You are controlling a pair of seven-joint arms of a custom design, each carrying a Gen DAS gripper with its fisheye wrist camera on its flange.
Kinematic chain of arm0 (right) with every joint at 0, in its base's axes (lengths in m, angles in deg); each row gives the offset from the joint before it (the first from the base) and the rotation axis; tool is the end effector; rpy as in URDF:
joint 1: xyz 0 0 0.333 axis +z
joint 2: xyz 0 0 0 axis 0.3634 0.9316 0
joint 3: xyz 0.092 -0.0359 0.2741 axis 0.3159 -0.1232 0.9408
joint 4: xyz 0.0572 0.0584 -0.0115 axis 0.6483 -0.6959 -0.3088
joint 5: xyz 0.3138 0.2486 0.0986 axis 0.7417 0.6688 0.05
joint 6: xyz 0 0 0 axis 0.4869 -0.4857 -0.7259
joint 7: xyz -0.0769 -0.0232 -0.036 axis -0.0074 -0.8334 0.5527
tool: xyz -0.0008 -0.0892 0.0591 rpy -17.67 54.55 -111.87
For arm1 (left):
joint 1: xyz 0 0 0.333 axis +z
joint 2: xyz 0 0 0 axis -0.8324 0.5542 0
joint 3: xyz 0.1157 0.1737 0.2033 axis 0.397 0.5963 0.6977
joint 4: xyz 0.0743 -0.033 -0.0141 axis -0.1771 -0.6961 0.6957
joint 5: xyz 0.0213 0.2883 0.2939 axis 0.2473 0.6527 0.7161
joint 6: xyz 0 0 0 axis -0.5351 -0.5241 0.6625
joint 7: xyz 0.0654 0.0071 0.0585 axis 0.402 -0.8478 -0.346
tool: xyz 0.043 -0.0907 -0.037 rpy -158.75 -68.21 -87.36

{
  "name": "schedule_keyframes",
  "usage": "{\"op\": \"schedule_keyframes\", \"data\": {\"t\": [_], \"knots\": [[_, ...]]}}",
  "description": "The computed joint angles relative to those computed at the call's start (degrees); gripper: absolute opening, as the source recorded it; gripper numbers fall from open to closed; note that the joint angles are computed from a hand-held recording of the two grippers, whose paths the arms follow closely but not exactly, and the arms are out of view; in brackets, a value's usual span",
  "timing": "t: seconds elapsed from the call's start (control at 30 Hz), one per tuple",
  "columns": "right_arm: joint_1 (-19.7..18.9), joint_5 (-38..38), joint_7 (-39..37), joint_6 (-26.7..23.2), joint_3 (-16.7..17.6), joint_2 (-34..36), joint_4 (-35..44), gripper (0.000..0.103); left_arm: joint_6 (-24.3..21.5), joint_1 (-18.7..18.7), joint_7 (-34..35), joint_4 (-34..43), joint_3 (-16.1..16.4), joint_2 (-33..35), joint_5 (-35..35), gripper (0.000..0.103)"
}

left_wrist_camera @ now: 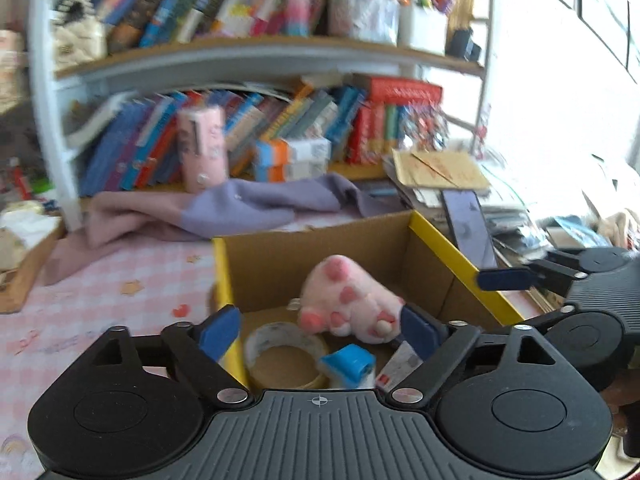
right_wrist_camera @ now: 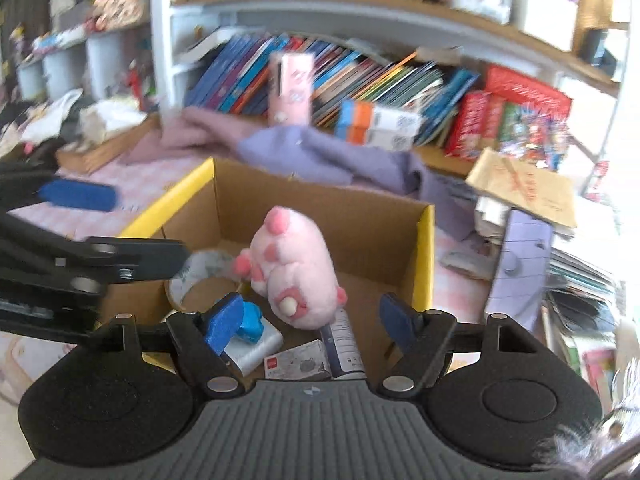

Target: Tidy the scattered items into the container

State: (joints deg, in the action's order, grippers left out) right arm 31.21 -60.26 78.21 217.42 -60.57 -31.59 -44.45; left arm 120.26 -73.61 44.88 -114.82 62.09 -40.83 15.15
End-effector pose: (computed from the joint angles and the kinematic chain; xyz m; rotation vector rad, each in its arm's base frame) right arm 0.5380 0.1715 0.5539 -1.7338 1.6237 -0.8411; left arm 0.5633 -0.3280 0.5641 -1.1905 2.1553 -1.1595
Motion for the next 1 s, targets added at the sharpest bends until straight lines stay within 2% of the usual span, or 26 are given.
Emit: {"op": "schedule_keyframes", "data": {"t": [0.1,0.2,0.27,0.57,0.8,1.0], "knots": [[-2.06,-7.00,10.81,-1.11,3.52,-3.19,-2.09,0.080,4.43,0.63,-6.41,-7.47,1.22,-5.56,5.71,0.097],[-2.44,-11.41,18.56,-2.67,6.11,-6.47,-4.44,0.081,7.26,5.87,-23.32,-13.92,-0.70,-10.79,23.77,0.098],[-2.03,-13.20,22.29,-4.12,7.54,-8.21,-5.66,0.081,7.55,8.46,-26.36,-17.73,-1.84,-14.38,26.48,0.098],[2.88,-15.89,33.63,-13.04,12.68,-13.93,-9.54,0.085,5.86,8.03,-17.51,-32.73,0.95,-29.00,12.88,0.102],[9.40,-12.84,35.11,-18.49,14.53,-14.33,-10.08,0.088,1.31,8.01,-12.28,-40.46,1.98,-37.98,5.59,0.103],[12.69,-12.92,37.83,-22.54,16.19,-14.00,-9.42,0.091,-1.00,8.00,-8.43,-45.06,3.39,-43.27,0.72,0.103]]}}
